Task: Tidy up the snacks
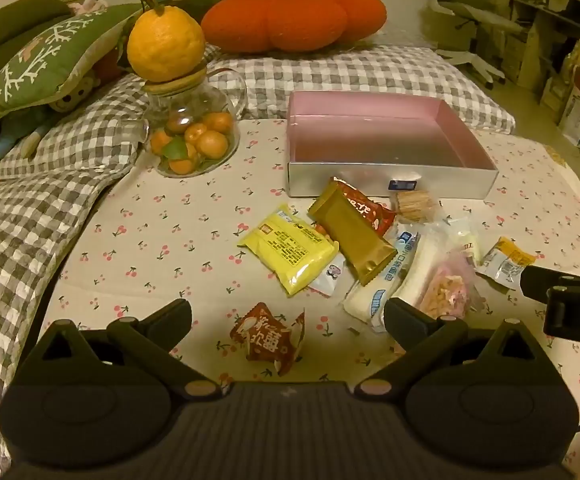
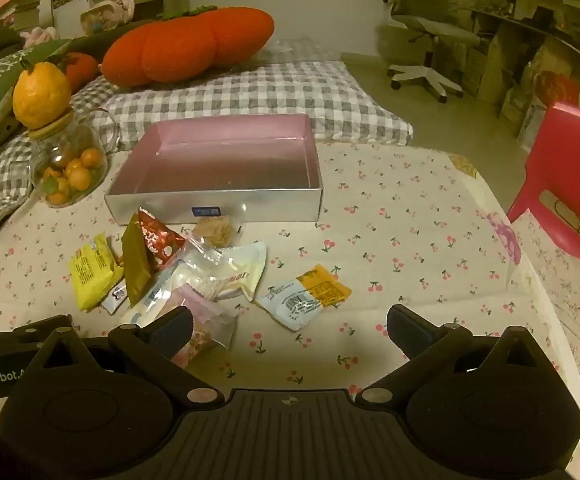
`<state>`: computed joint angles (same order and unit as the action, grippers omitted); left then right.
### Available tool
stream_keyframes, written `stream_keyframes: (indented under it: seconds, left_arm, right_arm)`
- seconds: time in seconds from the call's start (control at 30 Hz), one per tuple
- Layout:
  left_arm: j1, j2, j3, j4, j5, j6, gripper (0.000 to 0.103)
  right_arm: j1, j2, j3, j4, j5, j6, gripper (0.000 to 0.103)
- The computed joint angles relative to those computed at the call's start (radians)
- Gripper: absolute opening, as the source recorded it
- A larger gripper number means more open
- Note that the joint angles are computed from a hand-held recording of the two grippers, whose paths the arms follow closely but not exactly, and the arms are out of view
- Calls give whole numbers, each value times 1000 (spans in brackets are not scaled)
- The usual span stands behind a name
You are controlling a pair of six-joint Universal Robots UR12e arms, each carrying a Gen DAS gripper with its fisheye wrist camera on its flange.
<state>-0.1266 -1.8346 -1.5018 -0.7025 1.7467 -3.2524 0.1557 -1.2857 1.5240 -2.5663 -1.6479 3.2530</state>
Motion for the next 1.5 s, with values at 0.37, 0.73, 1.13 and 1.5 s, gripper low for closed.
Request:
stream_keyframes:
  seconds: [0.37, 0.73, 1.13, 1.5]
  left_arm:
    - [0, 0, 1, -4, -2, -2, 103]
    - [0, 0, 2, -5, -3, -2, 103]
    - [-1, -3, 0, 3, 0, -8, 103]
    - [9, 11, -4, 8, -34, -40, 103]
  right_arm:
    - [2, 2, 1, -4, -5, 2, 103]
    - [-1, 0, -7, 8, 1, 1, 103]
    - [4, 3, -3, -3, 1, -1, 103]
    - [5, -5, -5, -38, 18, -10, 103]
